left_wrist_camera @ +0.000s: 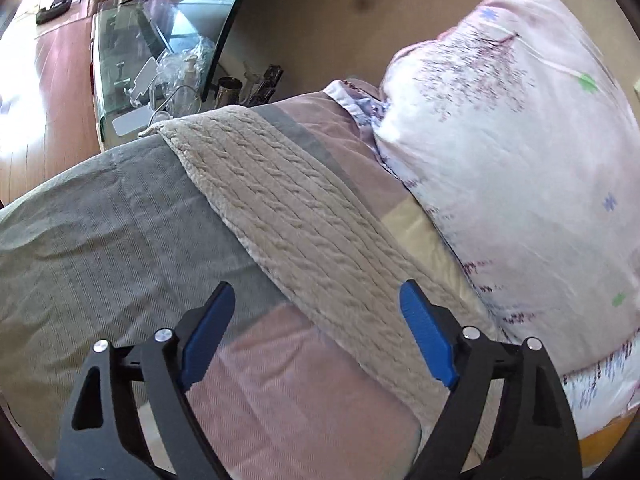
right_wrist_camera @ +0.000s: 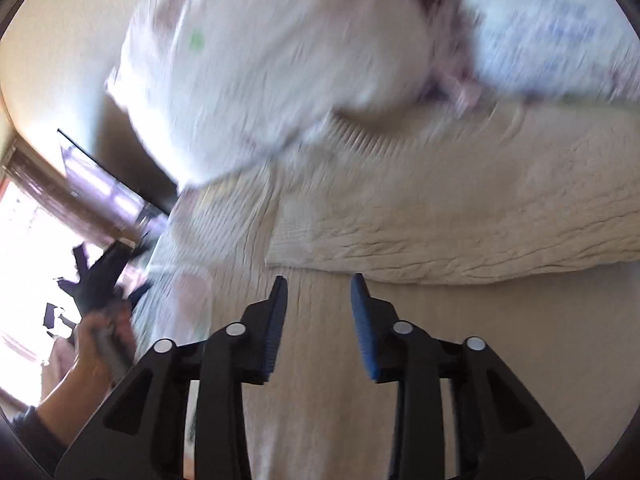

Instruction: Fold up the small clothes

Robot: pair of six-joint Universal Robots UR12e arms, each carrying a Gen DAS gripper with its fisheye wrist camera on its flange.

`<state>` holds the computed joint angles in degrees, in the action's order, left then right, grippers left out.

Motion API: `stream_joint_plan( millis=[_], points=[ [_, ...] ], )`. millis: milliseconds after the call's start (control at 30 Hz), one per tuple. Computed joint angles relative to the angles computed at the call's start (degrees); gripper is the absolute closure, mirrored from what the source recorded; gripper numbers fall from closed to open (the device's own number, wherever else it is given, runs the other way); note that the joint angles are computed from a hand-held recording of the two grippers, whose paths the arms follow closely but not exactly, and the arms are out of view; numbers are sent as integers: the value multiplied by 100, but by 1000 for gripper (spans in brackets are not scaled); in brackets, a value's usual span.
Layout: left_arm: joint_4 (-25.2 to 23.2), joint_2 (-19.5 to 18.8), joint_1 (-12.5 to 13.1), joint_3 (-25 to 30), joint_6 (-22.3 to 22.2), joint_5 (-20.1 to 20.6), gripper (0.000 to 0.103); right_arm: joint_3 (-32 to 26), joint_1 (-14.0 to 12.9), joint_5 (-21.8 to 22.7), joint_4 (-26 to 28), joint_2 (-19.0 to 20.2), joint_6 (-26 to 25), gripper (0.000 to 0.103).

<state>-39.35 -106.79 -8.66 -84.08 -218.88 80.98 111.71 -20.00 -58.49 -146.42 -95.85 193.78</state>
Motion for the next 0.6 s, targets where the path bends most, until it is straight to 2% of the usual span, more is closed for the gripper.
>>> stream_joint_plan(
  millis=[33,100,200,300,333,400,433,467,500,567,600],
  points=[
    [-38,-51,51,47,-90,-59,26,40,17,-28,27,-30,24,57],
    [37,-164,176,86,-319,-250,31,125,-2,-415,109,-150,9,35],
    [174,-256,318,134,-541,-401,34,238,-154,-869,268,-318,145,33],
    [152,-373,412,273,-678,-436,43,404,-521,-1146,512,-523,530,31],
    [125,-407,425,323,-686,-383,49,462,-634,-1140,556,-578,583,31],
    [-143,-480,433,485,-686,-248,71,578,-731,-1198,568,-663,710,31],
    [-368,-516,424,594,-648,-192,92,653,-767,-1224,567,-732,750,31],
    [-559,-551,385,719,-539,-38,95,713,-782,-1238,579,-800,765,30],
    [-642,-567,337,813,-220,141,95,752,-826,-1209,611,-834,735,30],
    [-607,-577,74,1052,924,593,97,784,-819,-1189,630,-862,704,30],
    [-541,-599,-170,1208,1524,880,97,818,-892,-1142,699,-948,632,30]
  ],
)
